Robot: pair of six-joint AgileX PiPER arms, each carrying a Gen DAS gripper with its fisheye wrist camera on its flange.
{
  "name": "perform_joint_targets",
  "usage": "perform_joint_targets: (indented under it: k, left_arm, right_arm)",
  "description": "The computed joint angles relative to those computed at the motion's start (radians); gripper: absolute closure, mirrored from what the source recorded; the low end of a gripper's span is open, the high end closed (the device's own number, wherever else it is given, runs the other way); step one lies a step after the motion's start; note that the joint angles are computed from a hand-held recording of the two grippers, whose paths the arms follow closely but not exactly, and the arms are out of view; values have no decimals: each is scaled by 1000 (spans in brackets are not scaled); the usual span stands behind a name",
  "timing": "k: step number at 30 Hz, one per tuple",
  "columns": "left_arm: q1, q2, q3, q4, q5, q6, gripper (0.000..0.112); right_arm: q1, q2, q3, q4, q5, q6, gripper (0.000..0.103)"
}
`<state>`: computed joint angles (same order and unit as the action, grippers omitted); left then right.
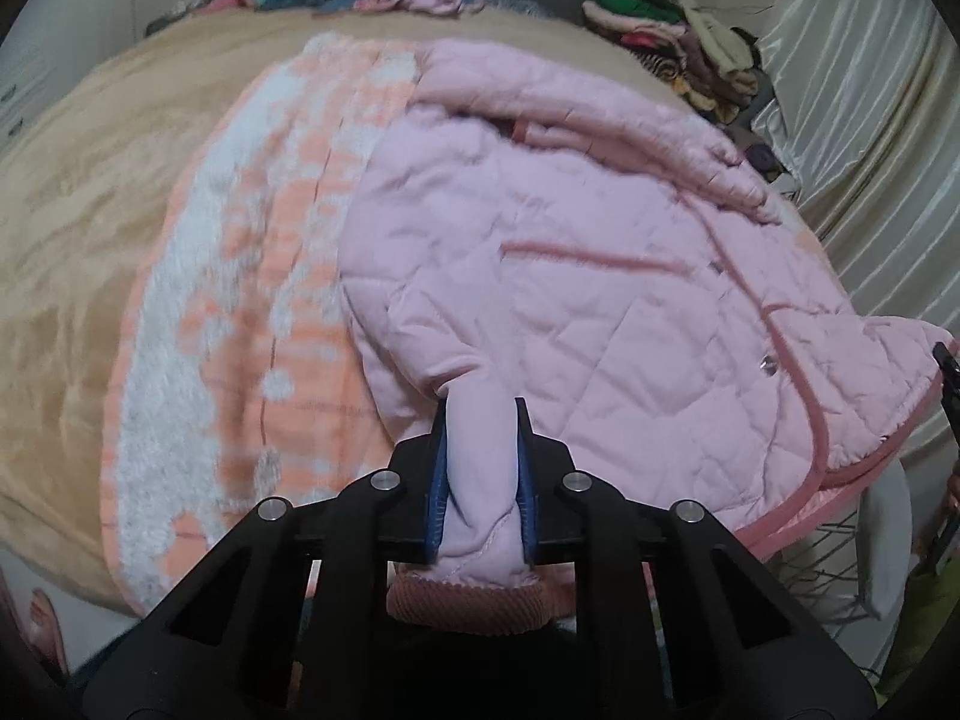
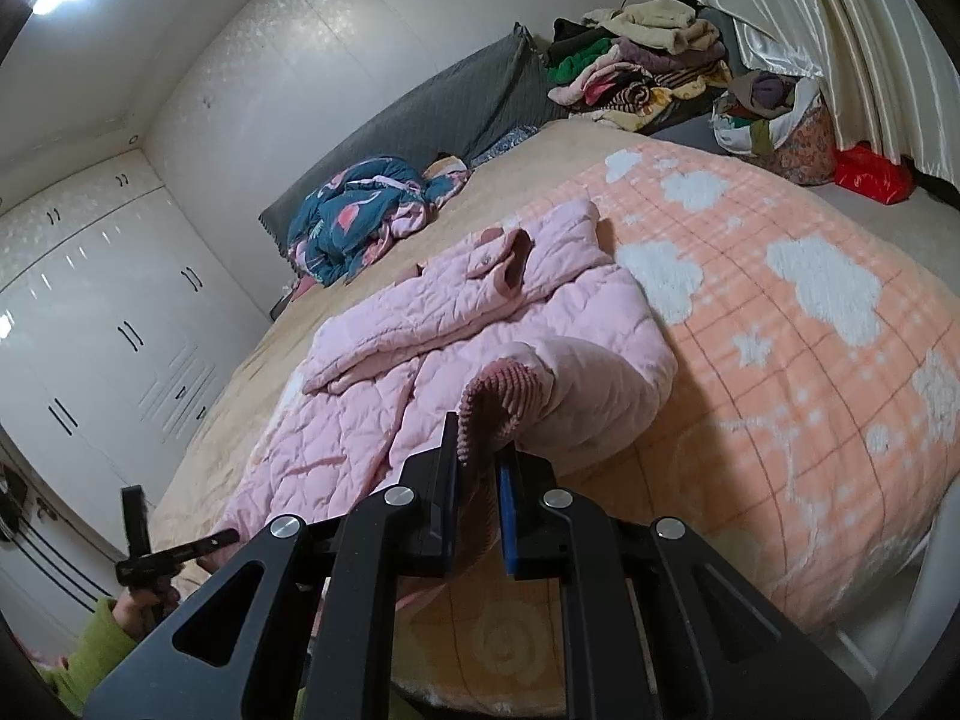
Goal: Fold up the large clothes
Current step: 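Lift the hem with both grippers and fold it toward the collar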
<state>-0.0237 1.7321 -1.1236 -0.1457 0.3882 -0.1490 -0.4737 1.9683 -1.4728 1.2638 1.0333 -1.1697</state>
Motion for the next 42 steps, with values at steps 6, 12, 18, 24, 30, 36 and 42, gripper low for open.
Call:
perform_joint_targets:
  k: [6, 12, 18, 24, 30, 36, 42]
  left_arm:
    - [-39, -42, -96, 134, 24, -99, 102]
    - [-25, -8, -243, 92, 77, -57, 102]
    - [-27, 51, -396, 148, 137, -90, 103]
    - [-6, 77, -424, 25, 189, 2, 103]
    - [22, 16, -270, -54, 191, 69, 66]
    - [110, 22, -174, -162, 261, 144, 41]
    - [166, 123, -172, -449, 391, 331, 26]
  right_arm:
    - [43, -59, 14, 26, -122, -78, 93]
    - [73, -51, -55, 51, -149, -82, 93]
    - [92, 24, -229, 11, -150, 49, 93]
    - [122, 115, -419, -69, -165, 192, 94]
    - [140, 127, -448, -89, -161, 198, 94]
    - [120, 153, -477, -81, -141, 226, 94]
    - [110, 177, -500, -76, -137, 249, 94]
